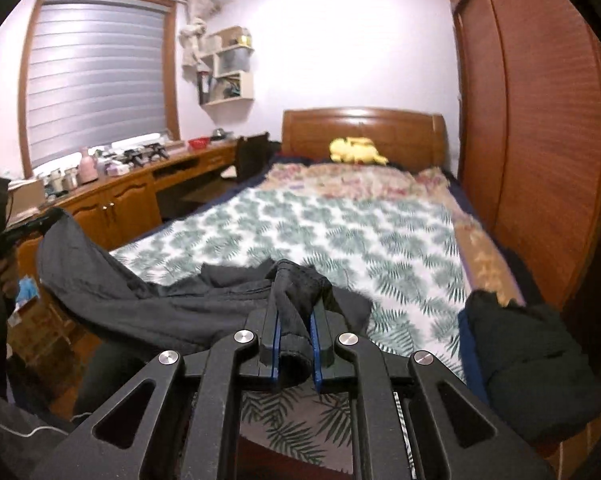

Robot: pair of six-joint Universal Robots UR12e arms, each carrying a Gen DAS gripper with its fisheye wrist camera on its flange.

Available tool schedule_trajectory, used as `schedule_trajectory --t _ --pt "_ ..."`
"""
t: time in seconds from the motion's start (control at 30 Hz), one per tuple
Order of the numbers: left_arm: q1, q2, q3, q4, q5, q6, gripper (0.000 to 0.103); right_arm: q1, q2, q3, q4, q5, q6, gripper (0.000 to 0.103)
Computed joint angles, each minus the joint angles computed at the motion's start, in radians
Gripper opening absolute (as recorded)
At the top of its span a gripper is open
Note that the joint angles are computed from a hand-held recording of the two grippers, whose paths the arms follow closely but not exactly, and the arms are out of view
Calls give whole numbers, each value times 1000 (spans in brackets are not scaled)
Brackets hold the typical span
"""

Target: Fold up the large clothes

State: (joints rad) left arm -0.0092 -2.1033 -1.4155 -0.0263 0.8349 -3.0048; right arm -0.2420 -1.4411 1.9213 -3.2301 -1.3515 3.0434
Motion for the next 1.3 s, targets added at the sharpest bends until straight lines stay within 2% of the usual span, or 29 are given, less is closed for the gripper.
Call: schedule_trajectory --t 0.1,0.2,0.37,0.7,0.9,1.0,1.17,1.3 --pt "-2 1 -2 1 20 16 3 9 -8 3 -1 0 -37 8" --pt "-10 -14 13 -34 43 24 3 11 13 -8 15 1 -48 8" --pt "-22 -63 61 -104 89 14 3 5 61 -33 45 -1 -17 9" --pt "-48 -148 155 -166 153 7 3 -15 152 -75 64 -5 22 9" --pt "-63 -231 266 -208 158 -21 3 -18 245 -125 35 -30 71 9" --pt "-78 -276 337 -236 169 -19 3 -8 292 -161 35 -69 62 9" --pt "-101 -346 460 -273 181 10 4 2 357 -234 51 -108 79 9" --pt "-108 -402 563 -309 159 -14 4 6 397 -297 93 -139 79 9"
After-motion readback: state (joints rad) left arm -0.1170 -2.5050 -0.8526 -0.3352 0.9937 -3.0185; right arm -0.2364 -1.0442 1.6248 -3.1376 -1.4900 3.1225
